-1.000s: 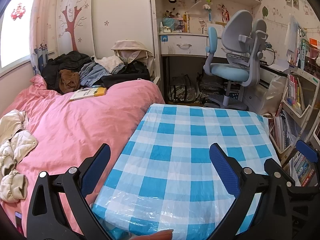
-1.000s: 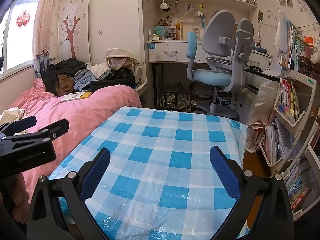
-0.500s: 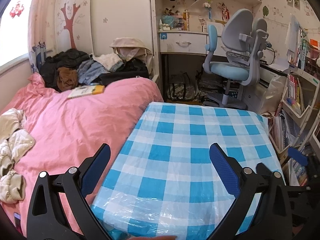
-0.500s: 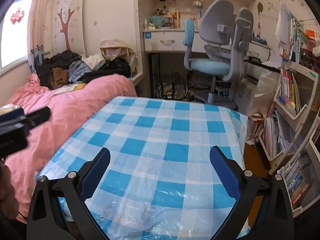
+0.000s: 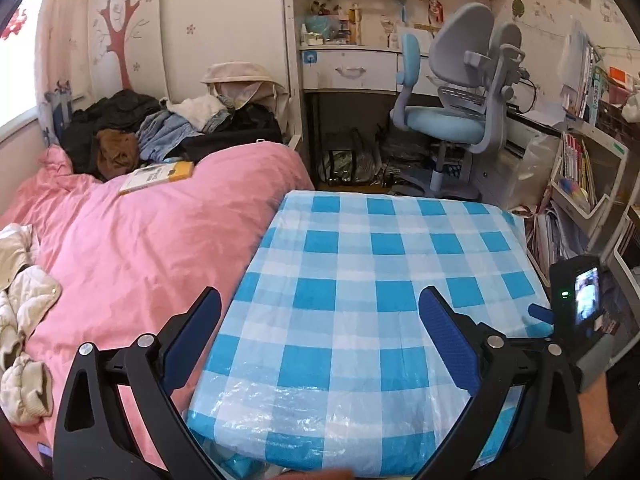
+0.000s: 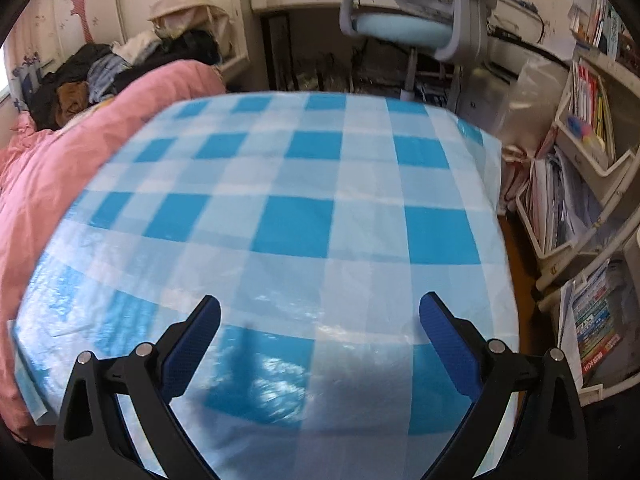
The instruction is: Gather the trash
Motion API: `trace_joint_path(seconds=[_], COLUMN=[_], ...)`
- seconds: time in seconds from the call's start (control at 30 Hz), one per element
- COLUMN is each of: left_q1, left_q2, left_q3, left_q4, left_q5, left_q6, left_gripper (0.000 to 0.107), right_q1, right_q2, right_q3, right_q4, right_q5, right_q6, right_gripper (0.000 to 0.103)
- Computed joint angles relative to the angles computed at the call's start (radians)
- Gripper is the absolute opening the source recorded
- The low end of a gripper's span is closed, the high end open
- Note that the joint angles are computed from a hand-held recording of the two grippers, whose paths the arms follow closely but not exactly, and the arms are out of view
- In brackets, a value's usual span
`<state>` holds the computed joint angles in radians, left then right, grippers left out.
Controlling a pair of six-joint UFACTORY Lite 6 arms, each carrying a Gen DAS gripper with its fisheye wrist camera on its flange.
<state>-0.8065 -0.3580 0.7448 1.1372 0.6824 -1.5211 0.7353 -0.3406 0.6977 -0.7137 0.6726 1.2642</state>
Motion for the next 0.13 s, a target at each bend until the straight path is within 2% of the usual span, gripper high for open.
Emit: trace_joint_path(seconds=[0.13], left_q1=[-0.017], left_q2=[-0.048], left_q3=[-0.026], left_q4=[0.004], left_q5=[0.033], left_q6=[-0.003], left_gripper=[0.096], right_q1=[-0.077], right_q2=[0.064], right_q3=[-0.011], right_q4=[0.033], right_q5=[-0.079], right_q6=[-0.054], right_gripper=[0.096])
